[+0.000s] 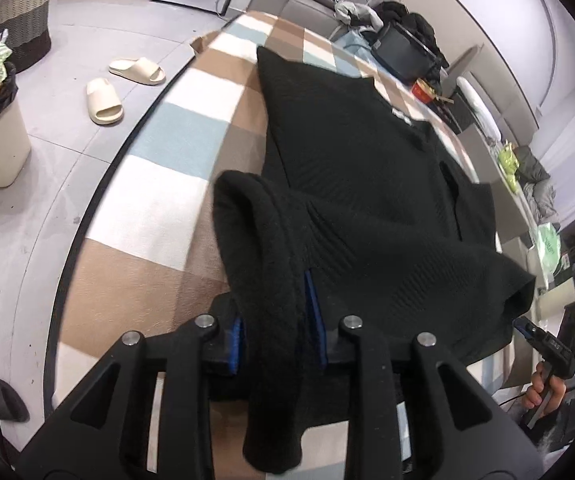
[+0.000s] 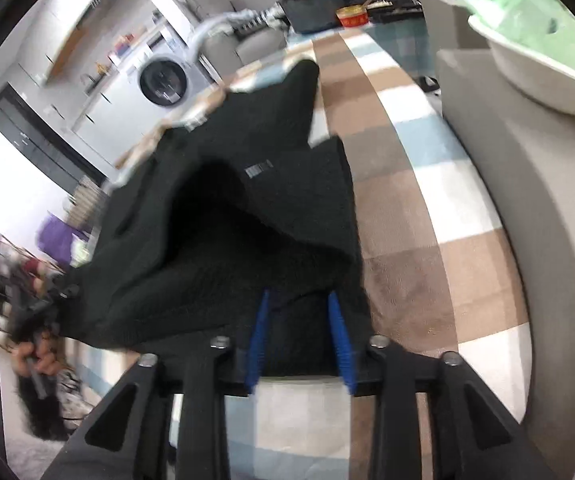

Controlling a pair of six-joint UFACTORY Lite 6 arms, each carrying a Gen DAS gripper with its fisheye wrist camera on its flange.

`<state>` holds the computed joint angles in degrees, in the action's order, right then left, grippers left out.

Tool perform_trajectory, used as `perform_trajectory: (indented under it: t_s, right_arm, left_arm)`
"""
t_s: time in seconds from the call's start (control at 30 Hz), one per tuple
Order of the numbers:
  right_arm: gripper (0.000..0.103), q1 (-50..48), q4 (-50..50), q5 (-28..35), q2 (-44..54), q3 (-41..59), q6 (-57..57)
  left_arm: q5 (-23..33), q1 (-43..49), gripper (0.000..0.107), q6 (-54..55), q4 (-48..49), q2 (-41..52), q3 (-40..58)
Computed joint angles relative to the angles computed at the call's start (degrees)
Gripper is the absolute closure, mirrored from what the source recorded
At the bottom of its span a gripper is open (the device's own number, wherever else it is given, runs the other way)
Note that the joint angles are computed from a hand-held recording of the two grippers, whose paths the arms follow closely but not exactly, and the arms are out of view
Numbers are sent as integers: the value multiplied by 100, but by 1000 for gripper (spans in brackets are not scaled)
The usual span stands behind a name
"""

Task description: Fold small clothes

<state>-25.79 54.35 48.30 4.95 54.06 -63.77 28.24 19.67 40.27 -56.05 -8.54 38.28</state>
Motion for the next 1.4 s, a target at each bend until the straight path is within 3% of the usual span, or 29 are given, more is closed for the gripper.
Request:
perform_trajectory:
  t_s: [0.1,0.17,0.37,0.43,0.57,0.67,0.83,0.9,0.93,0.97,1.03,1.13,1.2,1.4]
  right_arm:
    - [50,-528,536,670,46,125,-376]
    - [47,-757,849,1000,265,326,-410]
    - [50,-541,1198,662,1069,1012,-12]
    - [58,-380,1218,795,1426,1279,26]
    - [58,-307,1287,1423,1820,1519,111]
    - [58,-349,1349,1527,1986,1664,274]
    - [58,-179,692,981,1948,1800,670]
    - [77,36,444,621,1751,1690,626]
    - [93,153,257,407,1645,1638,633]
    - [96,265,51,199,1540,1606,673]
    - [97,148,245,470,1350,1624,471]
    - [97,-546,1313,1664,1146,1690,-61]
    - [97,-860,1552,2041,1189,1784,51]
    - [97,-861,1207,1486,1276,1494,68]
  left_arm:
    - [527,528,76,390,-254,-374,-134]
    - [881,831,74,560,-325,-651,-267]
    - [1230,1051,74,435,-127,-1004,-391]
    - [1301,1096,74,376,-5,-1207,-477]
    - [1512,1275,74,266,132,-1577,-706]
    - [1536,1360,74,319,150,-1648,-807]
    - [1412,1299,74,316,170,-1458,-755]
    - [1349,1234,74,301,140,-1386,-717]
    - [1354,1233,74,291,155,-1376,-707]
    - [1328,1189,74,256,167,-1347,-678]
    - [1309,1159,74,199,218,-1348,-643]
    - [1348,1191,74,122,284,-1394,-629]
    - [1453,1289,74,189,220,-1439,-669]
    - [1748,1466,74,364,168,-1473,-816]
